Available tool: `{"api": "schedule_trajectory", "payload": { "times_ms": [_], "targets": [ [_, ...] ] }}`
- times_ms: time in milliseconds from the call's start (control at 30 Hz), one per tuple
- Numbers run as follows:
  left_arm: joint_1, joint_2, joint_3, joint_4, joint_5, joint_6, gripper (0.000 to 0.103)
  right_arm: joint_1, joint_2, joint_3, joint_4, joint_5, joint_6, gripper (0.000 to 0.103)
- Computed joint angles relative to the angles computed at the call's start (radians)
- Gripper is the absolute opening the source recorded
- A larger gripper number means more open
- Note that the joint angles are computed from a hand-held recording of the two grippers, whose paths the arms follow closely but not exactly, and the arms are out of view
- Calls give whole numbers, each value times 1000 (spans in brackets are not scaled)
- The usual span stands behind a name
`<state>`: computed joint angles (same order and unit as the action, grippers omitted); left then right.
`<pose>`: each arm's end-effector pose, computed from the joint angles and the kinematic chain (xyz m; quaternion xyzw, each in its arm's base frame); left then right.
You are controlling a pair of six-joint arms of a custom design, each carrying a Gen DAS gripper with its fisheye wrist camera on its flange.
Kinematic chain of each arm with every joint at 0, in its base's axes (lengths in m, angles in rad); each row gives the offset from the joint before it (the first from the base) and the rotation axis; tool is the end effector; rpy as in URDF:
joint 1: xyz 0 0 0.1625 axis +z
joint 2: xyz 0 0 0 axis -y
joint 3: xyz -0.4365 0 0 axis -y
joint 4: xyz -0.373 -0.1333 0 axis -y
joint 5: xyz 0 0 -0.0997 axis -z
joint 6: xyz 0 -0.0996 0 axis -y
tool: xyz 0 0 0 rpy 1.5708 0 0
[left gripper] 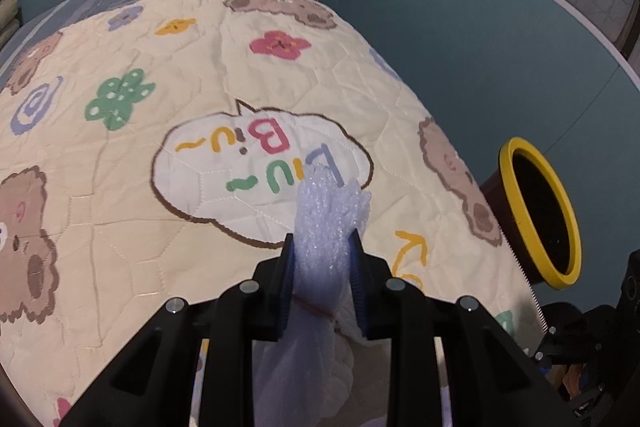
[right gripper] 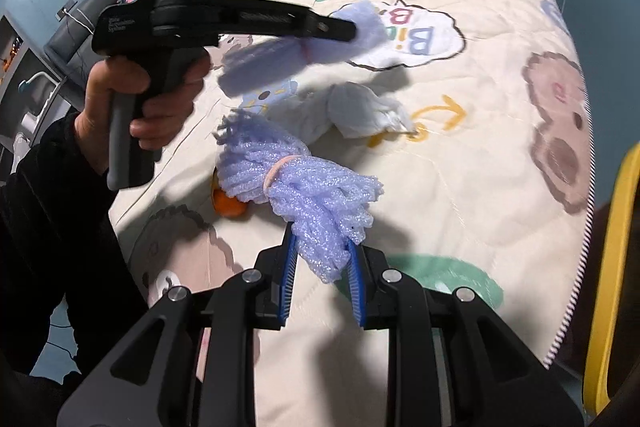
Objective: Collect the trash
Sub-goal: 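Carry both purple foam nets toward the yellow bin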
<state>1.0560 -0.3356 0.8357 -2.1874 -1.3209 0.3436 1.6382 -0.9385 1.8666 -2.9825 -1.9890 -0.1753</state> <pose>-0.2809 -0.8173 0.0431 0.4056 0.9037 -0.0682 0.1190 0.1339 -0.6045 0.1818 0.0656 -0.9488 0.2230 0.2139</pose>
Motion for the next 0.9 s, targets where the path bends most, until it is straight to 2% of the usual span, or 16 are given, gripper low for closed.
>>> {"api": "schedule_trajectory", "payload": {
  "times_ms": [333,600,900],
  "targets": [
    [-6,-103,121,-126,-2,-71,24,15,-115,131,-122,-26,34,23],
    [-21,-206,274,-221,34,-105,24,-4,-191,213,-225,-19,83,23],
    [-89,-332,479,-357,120,-127,24,4,-244,271,-308,-51,96,23]
  ]
}}
